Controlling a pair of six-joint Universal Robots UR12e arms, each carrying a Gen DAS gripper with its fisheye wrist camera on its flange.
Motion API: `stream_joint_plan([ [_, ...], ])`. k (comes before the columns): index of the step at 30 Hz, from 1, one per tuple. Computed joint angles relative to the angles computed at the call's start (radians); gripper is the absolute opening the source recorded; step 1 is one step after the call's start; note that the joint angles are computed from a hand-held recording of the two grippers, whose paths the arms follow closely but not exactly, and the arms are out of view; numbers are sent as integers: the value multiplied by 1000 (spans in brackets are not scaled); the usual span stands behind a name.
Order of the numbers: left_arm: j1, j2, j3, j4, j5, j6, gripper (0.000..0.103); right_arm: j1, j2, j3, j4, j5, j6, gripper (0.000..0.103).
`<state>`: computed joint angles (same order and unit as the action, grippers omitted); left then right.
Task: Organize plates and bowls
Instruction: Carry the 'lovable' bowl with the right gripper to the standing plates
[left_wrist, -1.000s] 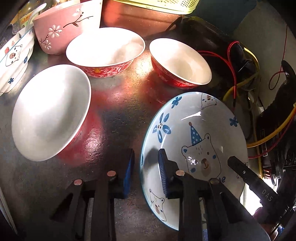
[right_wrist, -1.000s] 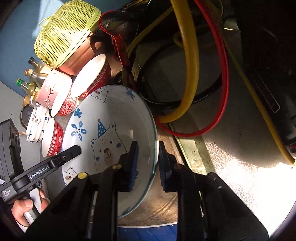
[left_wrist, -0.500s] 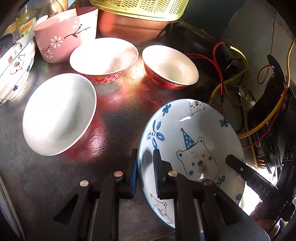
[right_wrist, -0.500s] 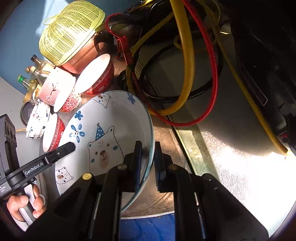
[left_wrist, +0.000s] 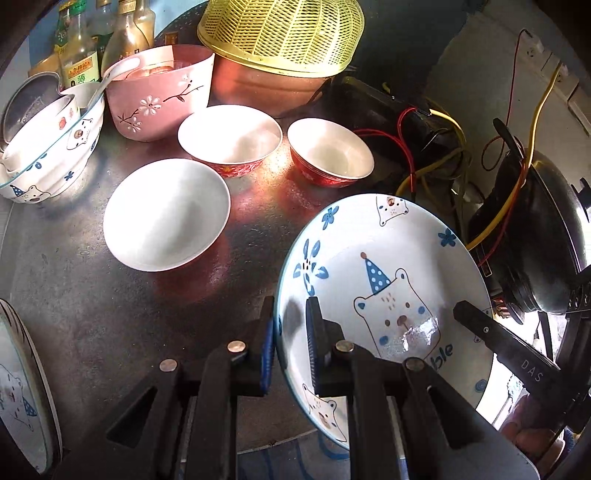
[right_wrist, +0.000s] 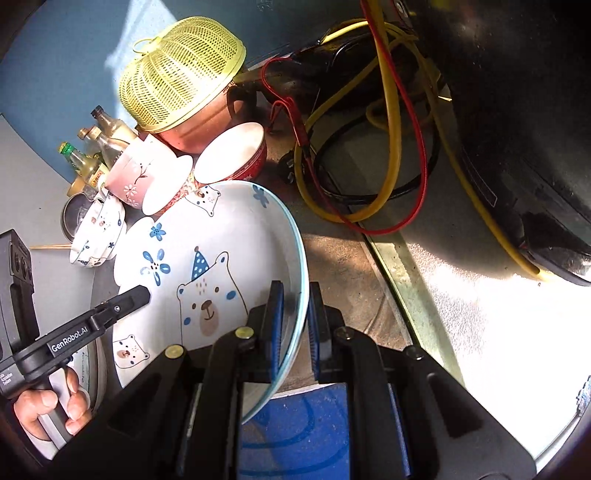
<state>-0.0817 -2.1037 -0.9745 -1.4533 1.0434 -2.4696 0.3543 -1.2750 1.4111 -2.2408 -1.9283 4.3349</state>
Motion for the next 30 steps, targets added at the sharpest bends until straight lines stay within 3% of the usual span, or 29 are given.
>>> stream_joint_plan([
  [12,63,25,-27,53,-24,-34,14,32,70,-105,3,-7,-73,13],
  [30,146,19,-29,154,4,-194,14,50,206,-298,6,88,-252,13],
])
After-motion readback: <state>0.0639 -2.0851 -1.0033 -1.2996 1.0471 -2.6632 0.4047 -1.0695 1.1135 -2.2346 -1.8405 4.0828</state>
